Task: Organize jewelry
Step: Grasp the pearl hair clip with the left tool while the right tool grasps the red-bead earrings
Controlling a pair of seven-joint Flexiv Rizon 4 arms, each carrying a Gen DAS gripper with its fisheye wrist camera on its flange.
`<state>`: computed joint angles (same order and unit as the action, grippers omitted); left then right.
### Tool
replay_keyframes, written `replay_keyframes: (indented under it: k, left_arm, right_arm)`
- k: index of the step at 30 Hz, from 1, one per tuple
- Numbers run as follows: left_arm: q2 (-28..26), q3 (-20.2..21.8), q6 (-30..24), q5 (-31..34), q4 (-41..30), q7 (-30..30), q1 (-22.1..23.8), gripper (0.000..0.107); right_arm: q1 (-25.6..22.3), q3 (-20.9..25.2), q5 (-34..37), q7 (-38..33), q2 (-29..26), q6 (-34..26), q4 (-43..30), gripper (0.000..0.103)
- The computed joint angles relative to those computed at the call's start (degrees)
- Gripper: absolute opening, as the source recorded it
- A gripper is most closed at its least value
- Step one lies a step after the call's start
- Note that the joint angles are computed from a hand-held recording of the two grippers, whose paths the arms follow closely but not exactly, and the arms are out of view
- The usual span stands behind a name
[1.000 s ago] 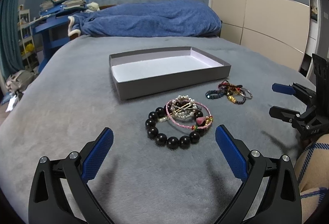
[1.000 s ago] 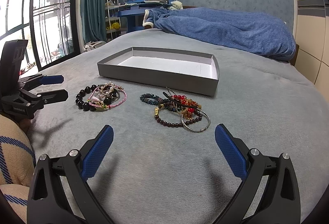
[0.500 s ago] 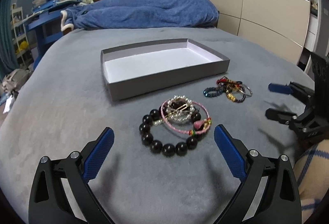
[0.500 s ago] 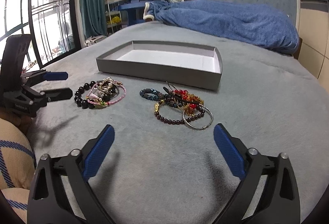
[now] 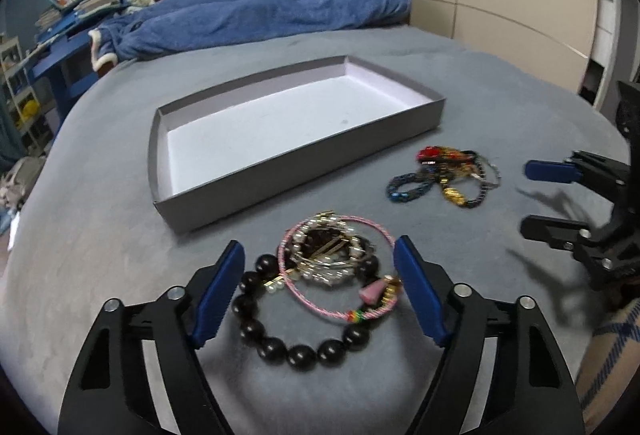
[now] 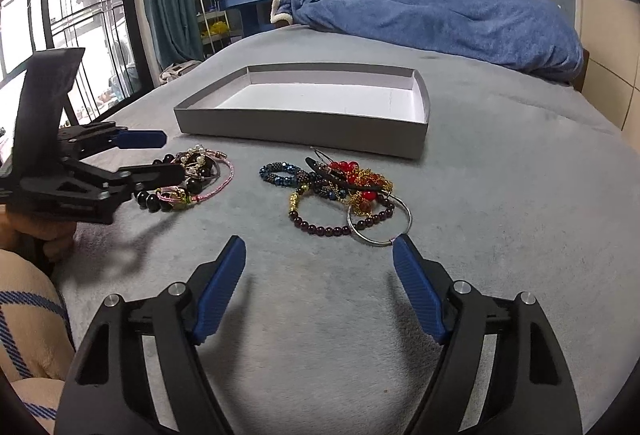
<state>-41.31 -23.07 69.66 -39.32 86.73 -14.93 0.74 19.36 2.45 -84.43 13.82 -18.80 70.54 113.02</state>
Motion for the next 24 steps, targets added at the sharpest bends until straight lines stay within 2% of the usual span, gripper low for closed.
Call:
replay_keyframes:
  k: [1,3,4,5,8,9,11,14,16,20,22,24]
  left_arm:
    - [-0.5,1.2,-0.7,0.8,-1.1,-1.3,-0.8,0.072]
    - [-1.1,2.7,-3.3,2.1,-2.8,-3.2,-1.5,0.059]
    - [-1.3,2.5,-4.5,2.2,-3.2,-3.1,-1.2,0.056]
    - [-1.3,1.9,-4.8,1.7,-3.0,-2.3,-0.7,0.048]
    - [-0.8,0.1,-3.2,-0.3,-1.5,0.1,0.3,0.04]
    - [-0.6,-0.9,-2.6,-1.4,-0.9,1.1,0.9,0.03]
    - [-0.5,-2.4,-1.2,-3.8,-0.1,2.4,1.8,0.022]
    - [-0.2,-5.1,0.1,-8.0,1.0,5.0,3.4,0.022]
    - [0.0,-5.2,0.2,-9.6,1.1,5.7,3.4,0.022]
    - [0.4,-4.6,0.6,-10.9,1.4,7.5,2.7,0.022]
    - [0.8,-4.9,1.5,-11.7,2.0,9.2,2.5,0.022]
    - [1.0,-4.6,2.1,-12.0,2.3,10.1,2.1,0.022]
  right_arm:
    - [-0.1,0.0,0.2,-0.2,-0.1,0.1,-0.1,0.076]
    - [-0.1,0.0,0.9,-0.7,-0.3,0.3,-0.3,0.076]
    - [-0.2,0.0,1.3,-0.9,-0.3,0.5,-0.3,0.076]
    - [-0.3,-0.2,1.5,-0.7,-0.4,1.0,-0.4,0.076]
    - [-0.6,-0.6,2.4,-0.3,-0.6,1.9,-0.8,0.076]
    - [-0.7,-0.7,3.2,-0.5,-0.8,2.1,-1.0,0.076]
    - [-0.7,-1.0,4.4,-0.7,-1.0,2.2,-1.4,0.075]
    - [-0.5,-1.5,6.6,-2.5,-1.7,2.2,-2.4,0.069]
    - [-0.2,-1.6,9.5,-5.4,-2.4,1.6,-3.3,0.064]
    - [0.9,-1.8,16.8,-13.6,-4.2,0.0,-5.6,0.048]
    - [1.4,-1.7,20.8,-18.8,-5.4,-0.8,-7.0,0.045]
    - [2.3,-2.0,23.9,-22.7,-6.3,-1.7,-7.9,0.037]
